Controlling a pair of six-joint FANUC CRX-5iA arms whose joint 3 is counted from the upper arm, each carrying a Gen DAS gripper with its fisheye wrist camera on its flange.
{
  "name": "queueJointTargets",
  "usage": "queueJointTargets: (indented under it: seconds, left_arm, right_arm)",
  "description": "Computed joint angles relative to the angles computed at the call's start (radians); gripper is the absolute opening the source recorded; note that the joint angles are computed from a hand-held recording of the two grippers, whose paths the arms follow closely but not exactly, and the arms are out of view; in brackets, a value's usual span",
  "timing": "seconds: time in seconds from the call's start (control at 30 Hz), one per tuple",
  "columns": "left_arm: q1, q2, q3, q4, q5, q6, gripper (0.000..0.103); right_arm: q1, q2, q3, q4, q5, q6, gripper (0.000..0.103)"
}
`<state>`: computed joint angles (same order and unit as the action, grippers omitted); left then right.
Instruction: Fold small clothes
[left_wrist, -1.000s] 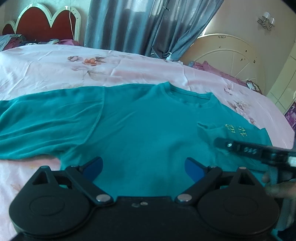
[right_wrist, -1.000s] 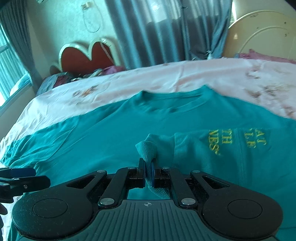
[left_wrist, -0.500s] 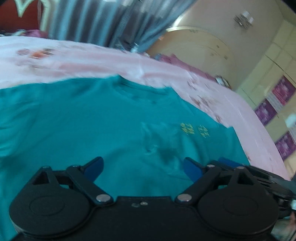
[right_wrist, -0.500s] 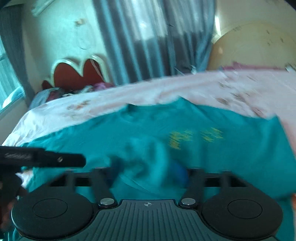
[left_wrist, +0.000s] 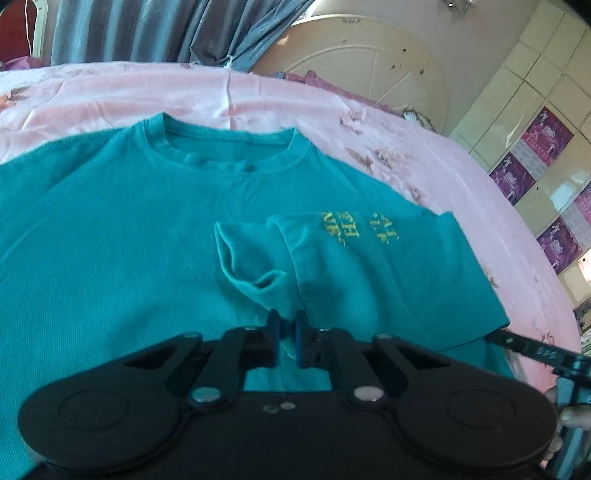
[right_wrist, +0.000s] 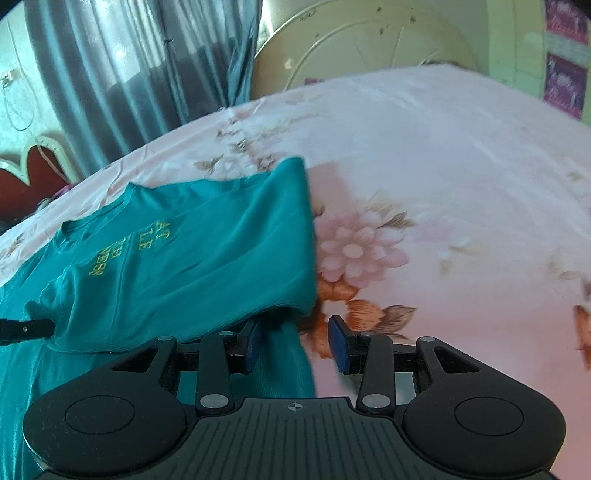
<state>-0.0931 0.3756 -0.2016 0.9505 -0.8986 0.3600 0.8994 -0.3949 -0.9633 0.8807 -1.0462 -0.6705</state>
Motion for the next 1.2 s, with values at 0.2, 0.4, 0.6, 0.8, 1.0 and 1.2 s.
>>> queueJointTargets:
  seconds: [0.2,0.4,0.6,0.8,1.0,1.2]
  left_arm:
    - [0.061,-0.02,-0.028,0.068,0.015,-0.056,0.006]
    - [0.083,0.002,-0.032,0.061,0.038,-0.034,0.006]
    - [0.094,-0.002,-0.045,0.081,0.022,-0.088,0.033]
    - [0.087,0.032,-0.007,0.175,0.034,-0.141,0.066]
    - [0.041,0.166,0.181,0.066,-0.03,-0.031,0.058]
    - [0.036,0.192,0.183,0.119,-0.031,-0.009,0.006]
  right_arm:
    - [0.011,0.016,-0.009,0.004,-0.022,-0.041,0.012]
    - [0.014,0.005,-0.018,0.007,-0.023,-0.048,0.008]
    - [0.018,-0.023,-0.01,-0.01,-0.023,0.024,0.009]
    - [0.078,-0.116,-0.036,0.029,-0.145,-0.043,0.009]
    - [-0.172,-0.136,-0.044,0.117,0.064,0.038,0.009]
    - [-0.474,-0.077,-0.06,0.198,0.393,0.069,0.009]
